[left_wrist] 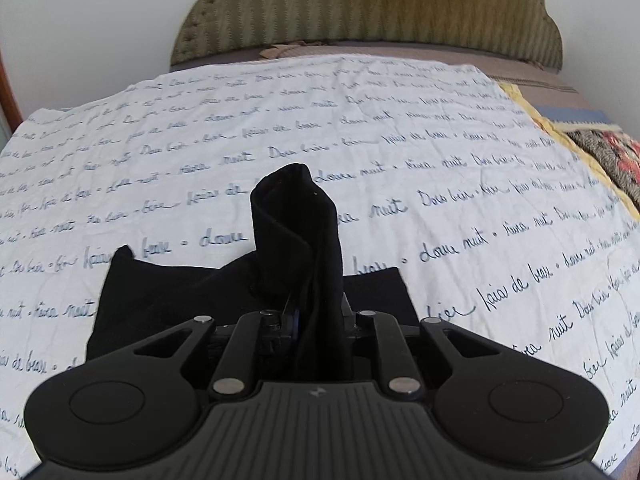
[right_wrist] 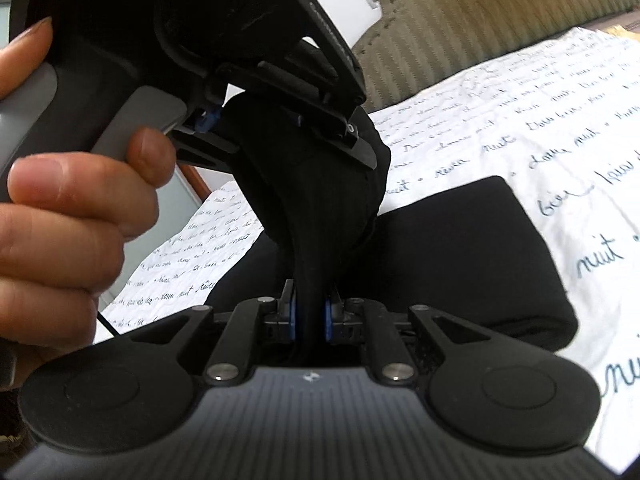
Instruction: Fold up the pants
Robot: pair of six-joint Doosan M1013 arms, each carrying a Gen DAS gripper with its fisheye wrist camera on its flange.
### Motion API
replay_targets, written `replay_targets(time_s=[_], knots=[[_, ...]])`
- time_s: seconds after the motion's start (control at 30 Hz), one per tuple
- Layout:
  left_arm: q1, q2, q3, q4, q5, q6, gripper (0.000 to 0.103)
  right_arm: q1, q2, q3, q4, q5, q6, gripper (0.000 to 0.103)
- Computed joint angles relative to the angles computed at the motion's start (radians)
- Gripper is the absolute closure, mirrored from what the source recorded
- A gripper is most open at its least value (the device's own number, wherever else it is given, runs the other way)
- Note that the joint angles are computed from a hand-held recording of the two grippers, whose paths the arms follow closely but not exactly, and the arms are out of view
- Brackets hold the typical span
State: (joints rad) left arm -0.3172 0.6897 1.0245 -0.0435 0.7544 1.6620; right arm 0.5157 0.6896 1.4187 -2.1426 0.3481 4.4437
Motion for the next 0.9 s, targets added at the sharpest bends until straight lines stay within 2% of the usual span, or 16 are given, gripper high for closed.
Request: replay_targets(time_s=[0.3, 0.63, 0.9], knots=[[-0.03, 0.057, -0.068, 0.046, 0.093, 0.009, 0.087, -0.021, 0.001, 0.02, -0.006, -0.034, 0.136, 0.091], [-0.041, 0.071, -0.089, 0.07, 0.116, 0.023, 0.087, -0.018, -0.006, 0.028, 0.058, -0.031, 0.09, 0.091], [-0.047, 0.08, -0.1, 0.063, 0.128, 0.046, 0.087, -0.002, -0.02, 0.026, 0.193, -0.012, -0.036, 0.091]])
